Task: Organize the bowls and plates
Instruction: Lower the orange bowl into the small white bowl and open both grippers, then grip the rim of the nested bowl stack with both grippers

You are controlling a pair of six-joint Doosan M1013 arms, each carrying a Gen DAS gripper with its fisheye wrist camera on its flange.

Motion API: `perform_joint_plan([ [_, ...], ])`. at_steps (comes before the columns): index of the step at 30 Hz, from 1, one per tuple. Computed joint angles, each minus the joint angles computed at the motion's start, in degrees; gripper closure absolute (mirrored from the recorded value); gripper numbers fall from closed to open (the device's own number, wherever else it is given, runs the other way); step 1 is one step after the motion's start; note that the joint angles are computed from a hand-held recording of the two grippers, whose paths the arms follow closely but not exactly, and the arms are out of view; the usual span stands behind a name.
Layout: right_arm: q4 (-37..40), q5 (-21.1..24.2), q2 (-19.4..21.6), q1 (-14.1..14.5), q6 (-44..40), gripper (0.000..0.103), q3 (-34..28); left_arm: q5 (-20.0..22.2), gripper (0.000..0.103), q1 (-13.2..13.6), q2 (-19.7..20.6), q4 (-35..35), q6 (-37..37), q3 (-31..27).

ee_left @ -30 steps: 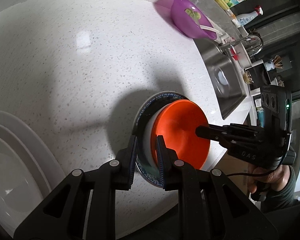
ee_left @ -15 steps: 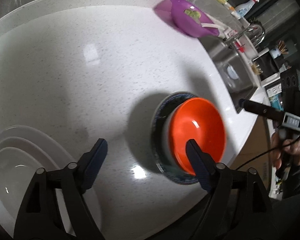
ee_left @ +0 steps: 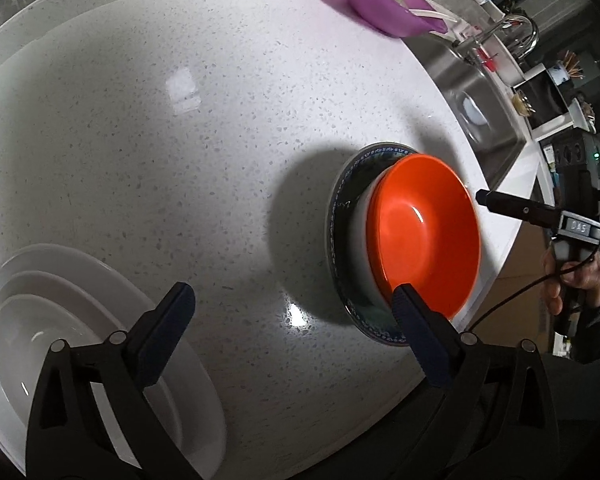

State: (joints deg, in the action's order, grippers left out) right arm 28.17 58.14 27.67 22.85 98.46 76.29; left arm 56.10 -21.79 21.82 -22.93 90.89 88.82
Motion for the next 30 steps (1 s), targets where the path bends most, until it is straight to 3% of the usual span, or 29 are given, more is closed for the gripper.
perform_joint_plan([
  [6,2.2,0.1,0.0,0.2,-1.5,0.032,0.7,2.1,0.003,1.1,0.4,-4.4,6.4,-0.7],
  [11,2.4,0.2,0.1,0.4,-0.6,0.051,1.1,2.9,0.005,1.5,1.1,-7.0,6.8,-0.5],
  [13,2.4,0.2,0.0,0.5,-0.3,0.054,1.3,2.4,0.011,1.7,1.1,-8.2,7.2,0.1],
  [14,2.4,0.1,-0.1,0.5,0.0,0.056,1.5,2.6,0.021,1.8,1.2,-8.6,7.4,0.2],
  [16,2.4,0.2,-0.1,0.6,0.4,0.057,1.7,2.4,0.029,1.8,1.2,-9.2,7.7,0.6],
  [18,2.6,-0.1,-0.2,0.6,0.7,0.057,1.8,2.9,0.044,1.5,1.5,-7.8,7.0,0.3],
  [24,2.6,0.1,-0.1,0.9,1.0,0.059,1.6,2.7,0.044,1.6,1.5,-10.5,8.8,0.8],
  [30,2.5,1.1,0.4,1.2,0.7,0.060,1.0,2.5,0.044,0.5,2.7,-8.7,7.5,-0.6],
])
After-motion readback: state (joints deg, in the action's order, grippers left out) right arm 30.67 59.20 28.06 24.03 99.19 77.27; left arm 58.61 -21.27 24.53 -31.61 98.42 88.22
